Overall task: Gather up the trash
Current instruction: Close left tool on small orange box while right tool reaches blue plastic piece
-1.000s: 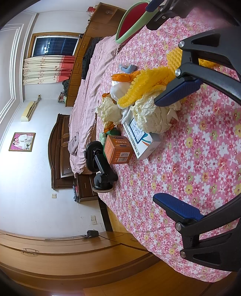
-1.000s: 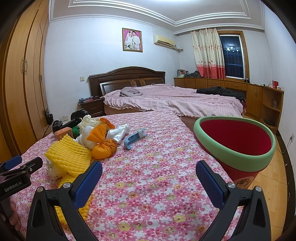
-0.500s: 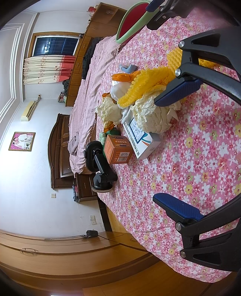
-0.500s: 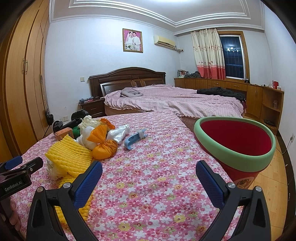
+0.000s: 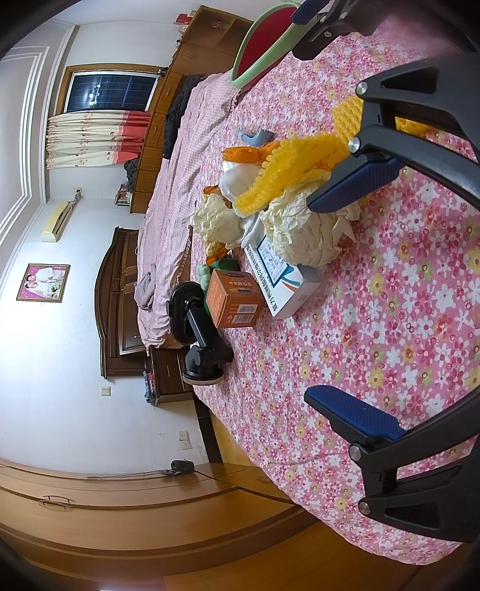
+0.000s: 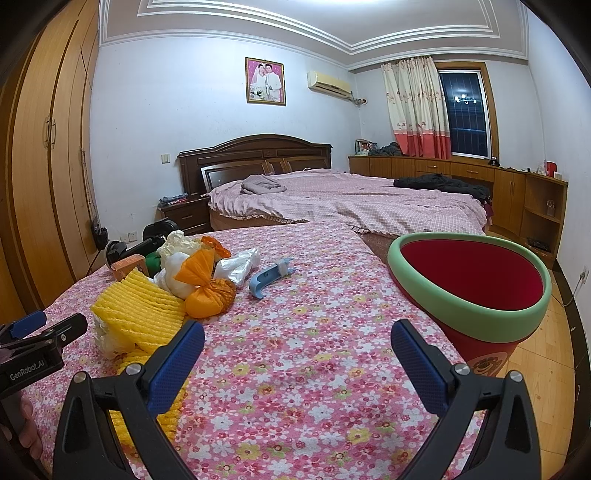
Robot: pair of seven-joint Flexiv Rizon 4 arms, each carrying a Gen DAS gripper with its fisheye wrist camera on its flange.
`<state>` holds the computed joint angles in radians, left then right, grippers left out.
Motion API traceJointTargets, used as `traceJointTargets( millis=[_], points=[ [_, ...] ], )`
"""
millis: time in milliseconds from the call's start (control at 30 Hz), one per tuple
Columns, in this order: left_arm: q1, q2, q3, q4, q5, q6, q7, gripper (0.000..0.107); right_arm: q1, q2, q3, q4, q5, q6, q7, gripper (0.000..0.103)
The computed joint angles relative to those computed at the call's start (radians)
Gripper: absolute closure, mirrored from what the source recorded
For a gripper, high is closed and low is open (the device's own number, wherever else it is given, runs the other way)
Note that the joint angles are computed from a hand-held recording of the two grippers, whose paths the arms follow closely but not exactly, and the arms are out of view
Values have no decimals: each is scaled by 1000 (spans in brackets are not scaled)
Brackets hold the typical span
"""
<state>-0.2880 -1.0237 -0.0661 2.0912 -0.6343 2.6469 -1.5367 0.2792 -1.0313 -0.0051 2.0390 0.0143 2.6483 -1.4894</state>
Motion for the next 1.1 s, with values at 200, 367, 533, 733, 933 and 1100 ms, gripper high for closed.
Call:
traceJointTargets(
  millis=[200, 367, 533, 733, 933, 1100],
  points=[
    [10, 30, -3, 13, 10, -65, 10, 12, -33, 30, 6, 23, -82, -38, 11, 0],
    [23, 71, 22, 22, 46, -120, 39, 12, -108, 72, 37, 31, -190, -89, 77, 0],
    [56, 108, 46, -3, 93, -218, 90, 12, -124, 120, 35, 10, -228, -224, 126, 0],
    [101, 130, 53, -64, 112, -368, 110, 12, -114, 161, 25, -31, -259, -405, 144, 0],
    [124, 121, 74, -152, 150, -490, 116, 15, -148, 165, 69, -95, -335, -548, 173, 0],
    [158, 94, 70, -223, 205, -569, 117, 18, -130, 152, 73, -166, -326, -652, 193, 11]
  ],
)
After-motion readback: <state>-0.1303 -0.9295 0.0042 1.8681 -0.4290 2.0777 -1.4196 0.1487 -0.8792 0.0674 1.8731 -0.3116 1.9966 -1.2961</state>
